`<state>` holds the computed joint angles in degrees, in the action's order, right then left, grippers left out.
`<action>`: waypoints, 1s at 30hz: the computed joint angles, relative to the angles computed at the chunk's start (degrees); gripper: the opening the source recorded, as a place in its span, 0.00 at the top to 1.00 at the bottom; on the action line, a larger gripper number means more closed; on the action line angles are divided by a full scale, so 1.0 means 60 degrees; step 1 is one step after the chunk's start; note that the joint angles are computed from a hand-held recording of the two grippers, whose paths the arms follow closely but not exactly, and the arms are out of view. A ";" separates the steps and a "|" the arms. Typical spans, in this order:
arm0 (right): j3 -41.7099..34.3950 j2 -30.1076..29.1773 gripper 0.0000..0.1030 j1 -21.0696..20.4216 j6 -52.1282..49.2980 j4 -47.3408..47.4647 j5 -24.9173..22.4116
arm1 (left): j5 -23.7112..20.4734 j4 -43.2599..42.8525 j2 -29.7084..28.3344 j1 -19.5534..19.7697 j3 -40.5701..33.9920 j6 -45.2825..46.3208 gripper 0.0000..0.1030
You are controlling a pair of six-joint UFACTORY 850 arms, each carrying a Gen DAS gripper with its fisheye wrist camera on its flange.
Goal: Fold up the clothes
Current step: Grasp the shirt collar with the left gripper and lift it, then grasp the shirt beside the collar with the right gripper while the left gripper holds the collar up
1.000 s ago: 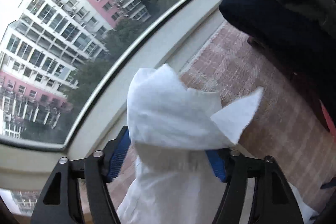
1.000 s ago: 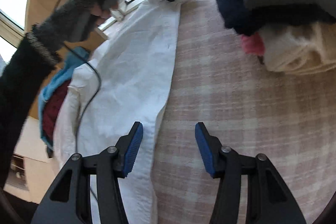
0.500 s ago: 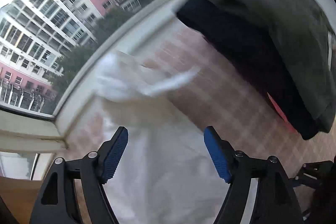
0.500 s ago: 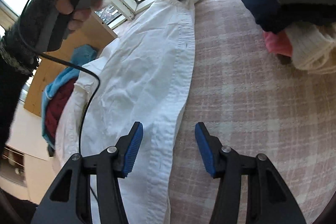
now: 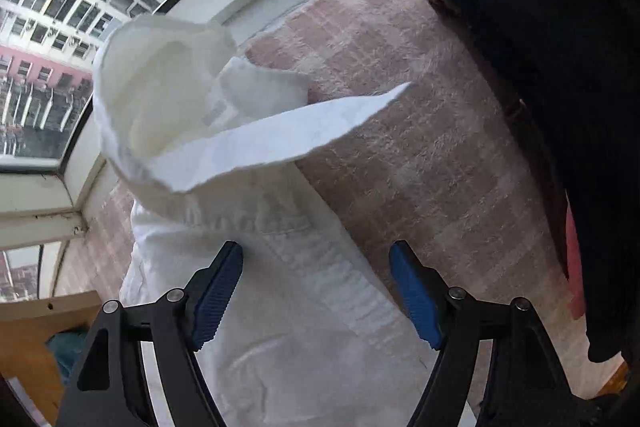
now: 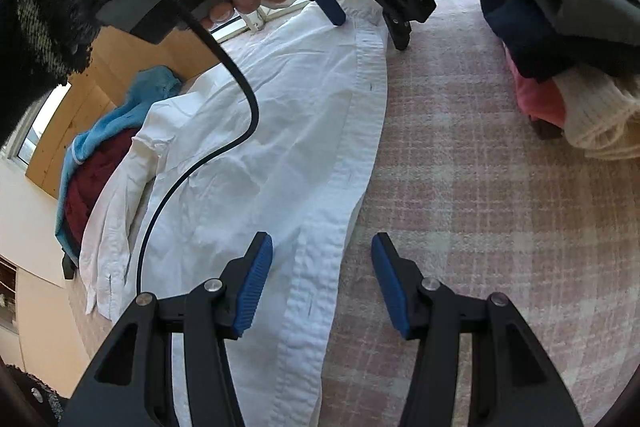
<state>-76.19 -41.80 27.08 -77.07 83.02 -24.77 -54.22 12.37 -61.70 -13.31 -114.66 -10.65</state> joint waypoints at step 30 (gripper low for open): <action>0.0766 -0.0117 0.55 -0.1248 -0.1106 0.2872 -0.2738 | 0.2267 -0.1435 0.3005 0.0771 0.3293 0.1693 0.98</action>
